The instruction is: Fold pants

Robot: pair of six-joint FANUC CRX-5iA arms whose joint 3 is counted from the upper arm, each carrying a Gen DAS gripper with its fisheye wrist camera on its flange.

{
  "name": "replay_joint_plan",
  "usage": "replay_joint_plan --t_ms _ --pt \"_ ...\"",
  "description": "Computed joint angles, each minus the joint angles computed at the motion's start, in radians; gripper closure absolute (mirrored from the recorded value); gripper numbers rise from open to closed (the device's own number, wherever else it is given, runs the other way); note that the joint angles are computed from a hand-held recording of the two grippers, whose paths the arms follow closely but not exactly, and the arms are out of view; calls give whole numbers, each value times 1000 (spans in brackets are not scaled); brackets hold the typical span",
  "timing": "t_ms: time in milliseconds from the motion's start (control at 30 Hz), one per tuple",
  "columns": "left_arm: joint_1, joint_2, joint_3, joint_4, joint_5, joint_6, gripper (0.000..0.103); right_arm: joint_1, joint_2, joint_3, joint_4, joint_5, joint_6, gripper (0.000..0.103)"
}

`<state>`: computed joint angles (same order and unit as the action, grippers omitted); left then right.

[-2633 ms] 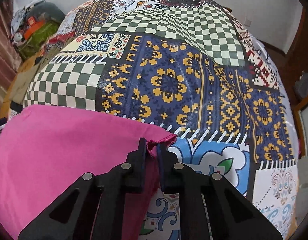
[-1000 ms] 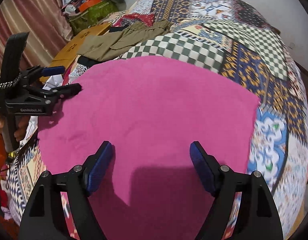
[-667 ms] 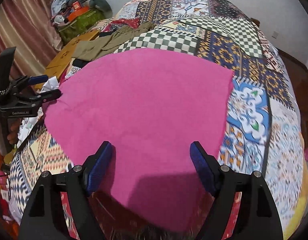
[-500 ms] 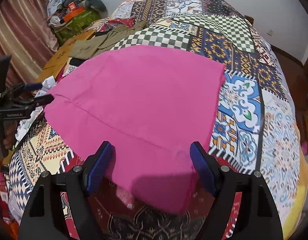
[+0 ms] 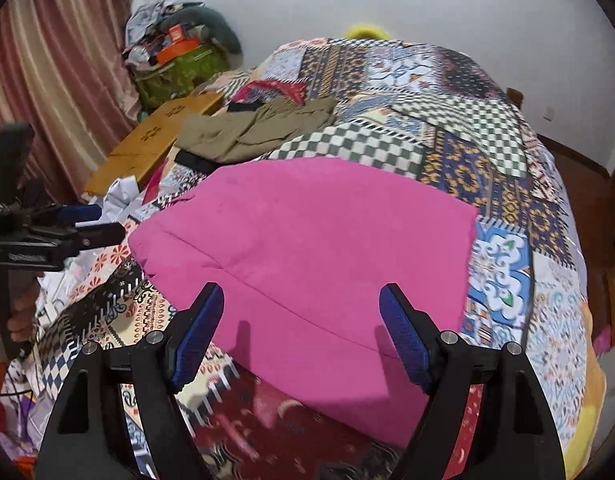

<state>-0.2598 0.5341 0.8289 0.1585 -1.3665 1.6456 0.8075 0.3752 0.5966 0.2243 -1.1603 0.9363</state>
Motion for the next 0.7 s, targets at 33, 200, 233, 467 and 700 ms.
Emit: replay_joint_plan --t_ms 33,200,233,467,700 --pt "1 7 5 13 -17 8 7 -6 23 33 -26 -21 24 26" --pt "8 43 15 81 -75 38 7 -34 87 124 -138 -81 65 26" --pt "9 44 9 94 -77 42 7 -40 98 135 -157 -89 67 26" --pt "36 80 -40 284 -74 49 7 -33 104 139 -166 -103 127 17" --pt "37 132 -11 326 -43 87 1 -42 93 122 -193 -84 135 15"
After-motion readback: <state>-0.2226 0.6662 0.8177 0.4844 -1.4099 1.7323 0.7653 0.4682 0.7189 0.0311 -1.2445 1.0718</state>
